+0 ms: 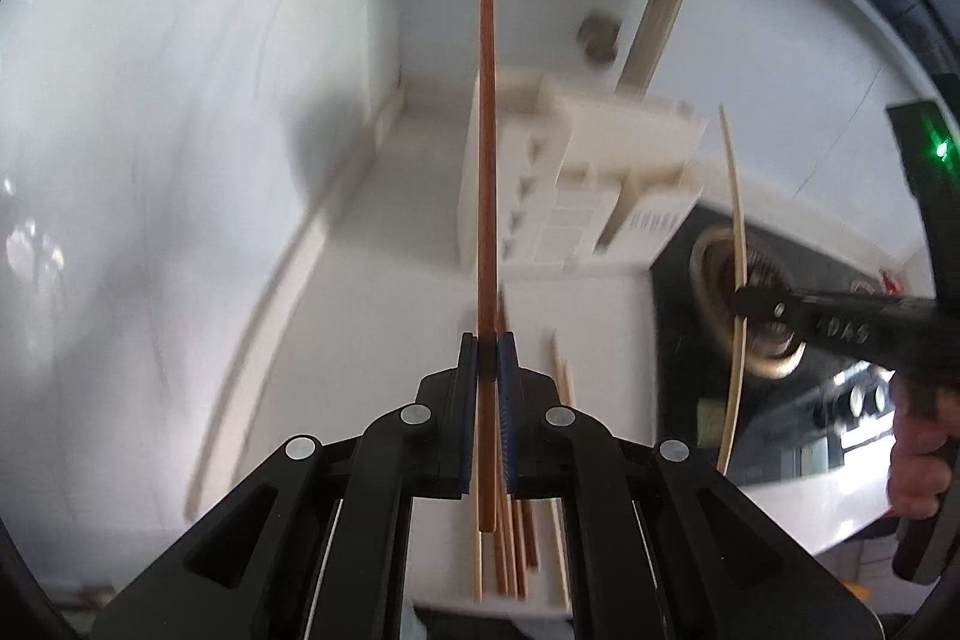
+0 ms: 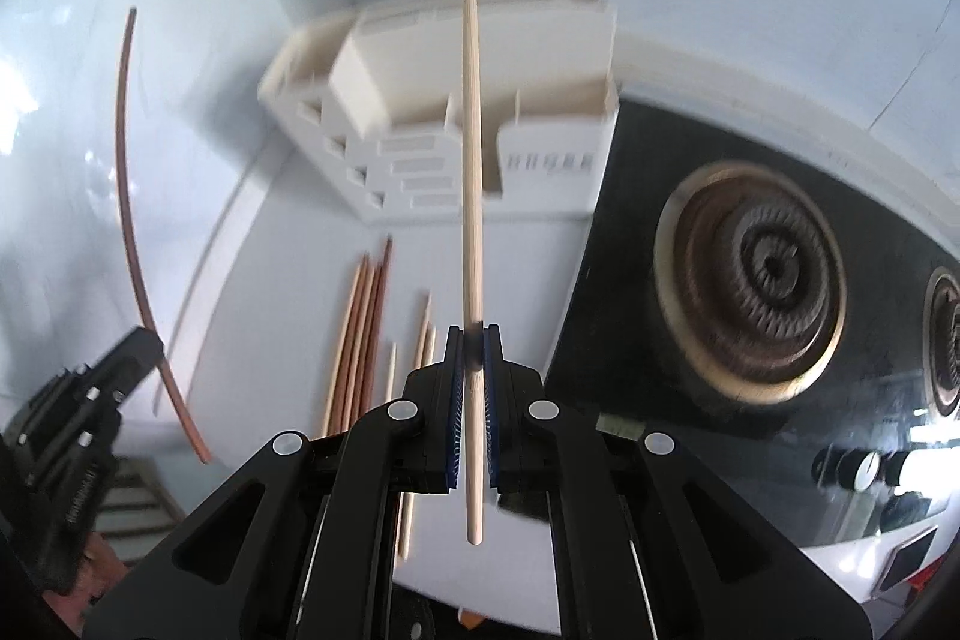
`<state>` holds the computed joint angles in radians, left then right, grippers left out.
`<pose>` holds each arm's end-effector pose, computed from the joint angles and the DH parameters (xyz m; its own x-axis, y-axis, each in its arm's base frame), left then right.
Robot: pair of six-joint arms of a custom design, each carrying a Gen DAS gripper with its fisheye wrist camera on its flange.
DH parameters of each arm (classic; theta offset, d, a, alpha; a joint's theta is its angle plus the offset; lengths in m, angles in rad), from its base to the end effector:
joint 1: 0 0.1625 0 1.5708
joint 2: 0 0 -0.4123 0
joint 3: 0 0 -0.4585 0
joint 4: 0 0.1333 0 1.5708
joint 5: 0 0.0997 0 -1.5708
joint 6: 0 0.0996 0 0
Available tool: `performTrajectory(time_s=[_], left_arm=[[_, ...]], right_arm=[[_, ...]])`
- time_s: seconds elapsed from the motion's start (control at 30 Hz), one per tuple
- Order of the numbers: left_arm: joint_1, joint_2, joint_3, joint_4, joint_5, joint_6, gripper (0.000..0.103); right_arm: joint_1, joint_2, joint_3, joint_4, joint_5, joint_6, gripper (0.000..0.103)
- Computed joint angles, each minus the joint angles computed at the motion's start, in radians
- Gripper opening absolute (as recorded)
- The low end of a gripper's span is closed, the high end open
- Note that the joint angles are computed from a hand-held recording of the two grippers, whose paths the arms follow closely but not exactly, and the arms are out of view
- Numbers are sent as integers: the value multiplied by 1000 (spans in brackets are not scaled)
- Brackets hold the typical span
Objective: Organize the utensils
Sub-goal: 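Carry both chopsticks over the cream holder and lower them into its slot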
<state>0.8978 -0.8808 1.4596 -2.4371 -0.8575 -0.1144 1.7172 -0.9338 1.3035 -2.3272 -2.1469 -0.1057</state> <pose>-0.3205 -0.7205 0.1857 -0.7706 0.2386 -0.5910 0.5131 0.7822 -0.3533 0.1944 -0.7765 0.2885 -0.8405 -0.0162 0.5415 -0.2250 0.9197 -0.3218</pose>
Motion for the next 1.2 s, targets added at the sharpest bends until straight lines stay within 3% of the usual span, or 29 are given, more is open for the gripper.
performTrajectory(time_s=[0.23, 0.37, 0.63, 0.97, 1.2], left_arm=[[-10, 91, -89, -223, 0, 167, 6], [-6, 143, -145, -349, -24, 261, 6], [13, 300, -341, -536, -99, 407, 6], [32, 386, -444, -675, -160, 550, 6], [49, 417, -463, -707, -175, 549, 6]], right_arm=[[8, 20, -32, -207, 43, -150, 7], [4, 42, -64, -341, 124, -259, 7], [-27, 122, -140, -517, 228, -358, 7], [-56, 179, -209, -636, 297, -394, 7], [-80, 199, -237, -640, 340, -387, 7]])
